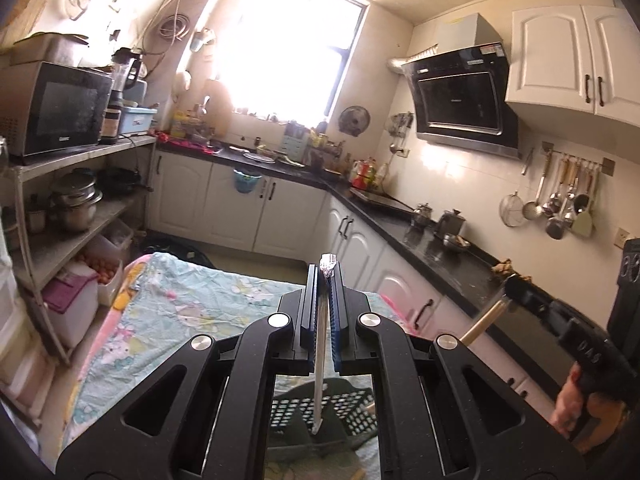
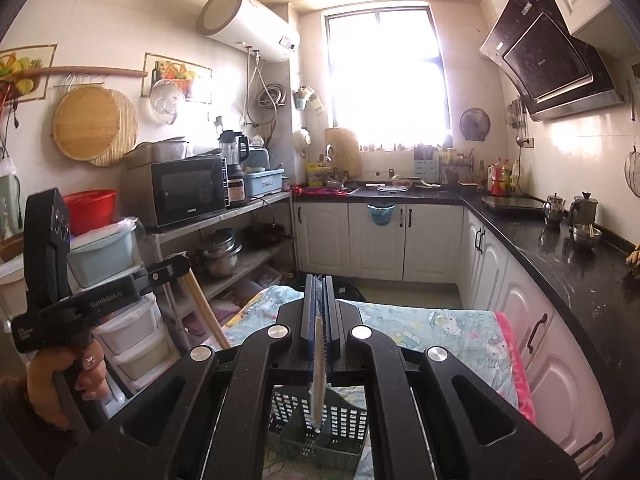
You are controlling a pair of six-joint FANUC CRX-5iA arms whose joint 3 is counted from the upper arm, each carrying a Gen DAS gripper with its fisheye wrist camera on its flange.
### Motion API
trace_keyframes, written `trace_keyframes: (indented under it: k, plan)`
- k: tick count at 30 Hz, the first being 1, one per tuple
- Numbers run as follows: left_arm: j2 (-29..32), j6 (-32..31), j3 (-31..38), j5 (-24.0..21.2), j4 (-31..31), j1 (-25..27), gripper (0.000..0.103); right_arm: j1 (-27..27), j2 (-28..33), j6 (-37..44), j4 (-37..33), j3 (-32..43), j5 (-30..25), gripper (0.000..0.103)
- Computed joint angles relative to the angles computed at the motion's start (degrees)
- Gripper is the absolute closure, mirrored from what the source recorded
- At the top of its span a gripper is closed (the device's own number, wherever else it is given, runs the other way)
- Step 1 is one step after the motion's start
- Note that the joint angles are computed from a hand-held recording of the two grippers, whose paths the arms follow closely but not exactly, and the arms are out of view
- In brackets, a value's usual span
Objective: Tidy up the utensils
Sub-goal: 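Lower the chopsticks upright into the caddy and open both tools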
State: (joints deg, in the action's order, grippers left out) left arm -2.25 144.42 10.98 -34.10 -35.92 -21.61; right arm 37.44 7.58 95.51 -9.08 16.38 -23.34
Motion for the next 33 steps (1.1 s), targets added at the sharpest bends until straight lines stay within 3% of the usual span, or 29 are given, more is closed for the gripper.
trace_keyframes:
  k: [18,33]
  plan:
    - [3.71,0.91,-2.57,0.11,-0.71,0.44,0.1,0.25,5.2,-7.39,6.35,-1.1,-1.76,0.1]
    - [5.09,-0.95,-5.0,2.16,2.42,0.8,0.1,2.1,6.4,-16.55,17.56,-6.77,1.35,0.099]
